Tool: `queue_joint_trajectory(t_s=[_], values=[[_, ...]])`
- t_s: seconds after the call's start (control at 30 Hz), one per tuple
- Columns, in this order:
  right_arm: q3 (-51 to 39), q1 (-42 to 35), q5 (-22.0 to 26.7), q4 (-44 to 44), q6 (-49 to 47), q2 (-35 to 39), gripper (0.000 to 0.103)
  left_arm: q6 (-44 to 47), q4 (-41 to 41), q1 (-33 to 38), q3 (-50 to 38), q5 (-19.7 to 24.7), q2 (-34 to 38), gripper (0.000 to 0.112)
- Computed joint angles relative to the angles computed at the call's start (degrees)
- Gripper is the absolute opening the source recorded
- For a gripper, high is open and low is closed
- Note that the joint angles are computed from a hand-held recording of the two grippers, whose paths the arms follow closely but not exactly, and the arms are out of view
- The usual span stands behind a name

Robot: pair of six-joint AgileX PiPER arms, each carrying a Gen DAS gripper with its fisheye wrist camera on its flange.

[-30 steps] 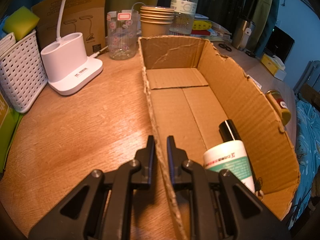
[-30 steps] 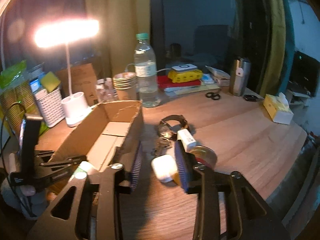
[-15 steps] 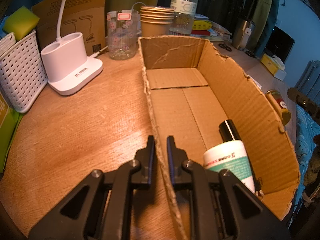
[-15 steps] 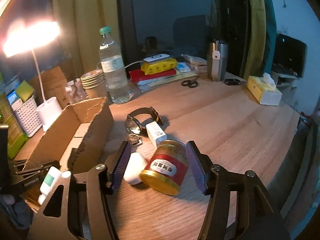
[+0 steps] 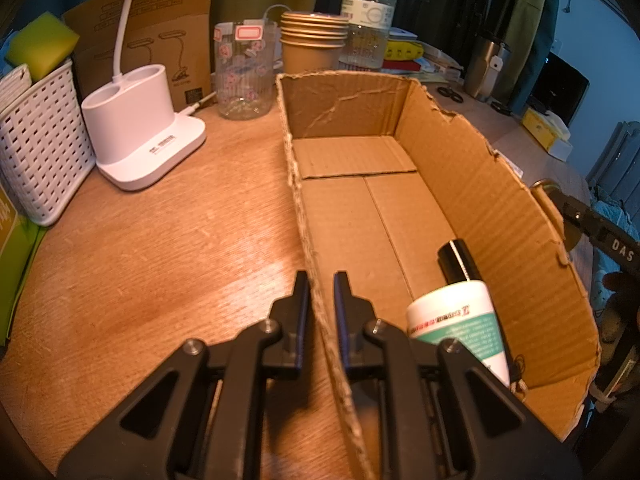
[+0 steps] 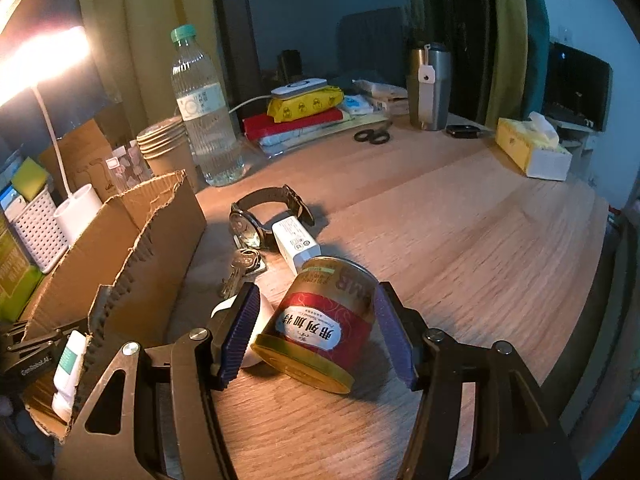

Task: Organize rigid objects
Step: 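Lift the jar with the right gripper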

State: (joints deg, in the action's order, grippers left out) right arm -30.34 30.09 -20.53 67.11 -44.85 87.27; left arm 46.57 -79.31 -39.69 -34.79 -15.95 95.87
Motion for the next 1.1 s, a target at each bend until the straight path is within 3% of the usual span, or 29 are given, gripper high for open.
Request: queue_joint_trajectory(t_s=[0.4, 0.67, 0.8, 1.1], values=[[-0.41, -2.44, 1.59, -4.41, 4.11, 2.58, 0.062, -0.1, 0.11, 0.02, 0.01, 0.0, 0.01, 0.013], [0.42, -1.25, -0.24, -5.28, 4.76, 2.14, 0.057, -0.21, 0.17, -0.04, -0.02, -0.04, 0.08, 0.013], [0.97, 0.67, -2.94, -2.6, 2.43, 0.97, 0.057, -0.19, 0.22, 0.03, 0.02, 0.01, 0.02, 0.013], [1.41, 2.76, -3.11, -0.1, -0.78, -2.24, 0.057, -0.23, 0.29, 0.07, 0.03, 0.03, 0.01, 0.013]])
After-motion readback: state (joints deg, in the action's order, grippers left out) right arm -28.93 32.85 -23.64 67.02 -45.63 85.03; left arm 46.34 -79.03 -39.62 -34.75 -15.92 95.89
